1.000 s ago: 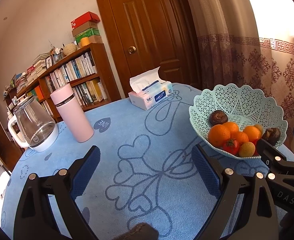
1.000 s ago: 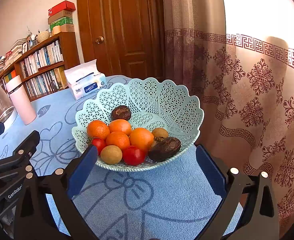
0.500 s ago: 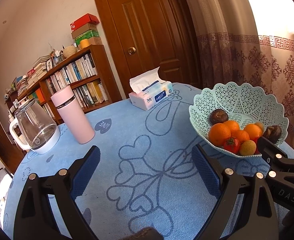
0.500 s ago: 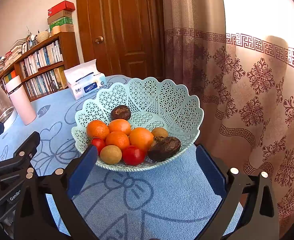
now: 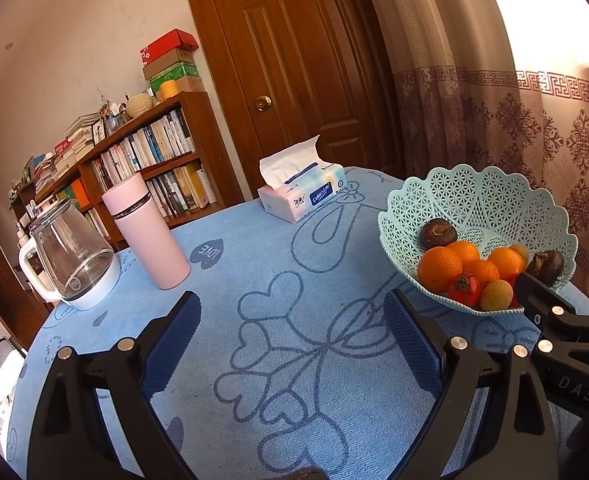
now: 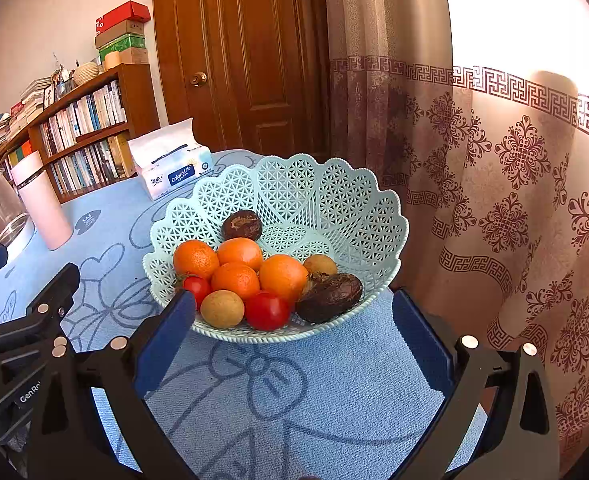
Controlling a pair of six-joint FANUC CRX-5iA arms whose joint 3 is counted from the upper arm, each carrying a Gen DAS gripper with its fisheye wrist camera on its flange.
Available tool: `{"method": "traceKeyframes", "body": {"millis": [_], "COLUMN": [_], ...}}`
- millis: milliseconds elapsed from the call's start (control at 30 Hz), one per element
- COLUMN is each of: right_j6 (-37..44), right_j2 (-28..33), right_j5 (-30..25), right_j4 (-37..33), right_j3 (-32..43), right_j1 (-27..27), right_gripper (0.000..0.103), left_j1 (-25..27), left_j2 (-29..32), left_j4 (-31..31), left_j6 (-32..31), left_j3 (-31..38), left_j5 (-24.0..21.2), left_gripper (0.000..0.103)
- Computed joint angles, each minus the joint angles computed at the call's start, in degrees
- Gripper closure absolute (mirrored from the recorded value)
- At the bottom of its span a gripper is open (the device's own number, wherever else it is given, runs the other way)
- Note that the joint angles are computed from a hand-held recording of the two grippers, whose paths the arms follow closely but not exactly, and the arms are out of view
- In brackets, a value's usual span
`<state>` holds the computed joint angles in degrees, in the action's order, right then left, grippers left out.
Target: Organize fruits
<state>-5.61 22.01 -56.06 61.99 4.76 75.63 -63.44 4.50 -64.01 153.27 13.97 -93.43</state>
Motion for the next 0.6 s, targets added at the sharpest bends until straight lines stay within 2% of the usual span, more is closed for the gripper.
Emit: {"method": "traceKeyframes", "body": {"millis": [600], "right_j6": [0.2], "right_j2": [0.0], "right_j5": [0.0], "right_j4": [-0.2], "right_j3": [0.1], "right_j1": [0.0], "right_gripper": [0.003], "left_j1": [-0.2], "left_j2": [-1.1], "left_j4": [1.0], "left_j6": [0.2], "left_j3": [-0.5], "left_j5": [-0.8], "left_gripper": [0.011]}}
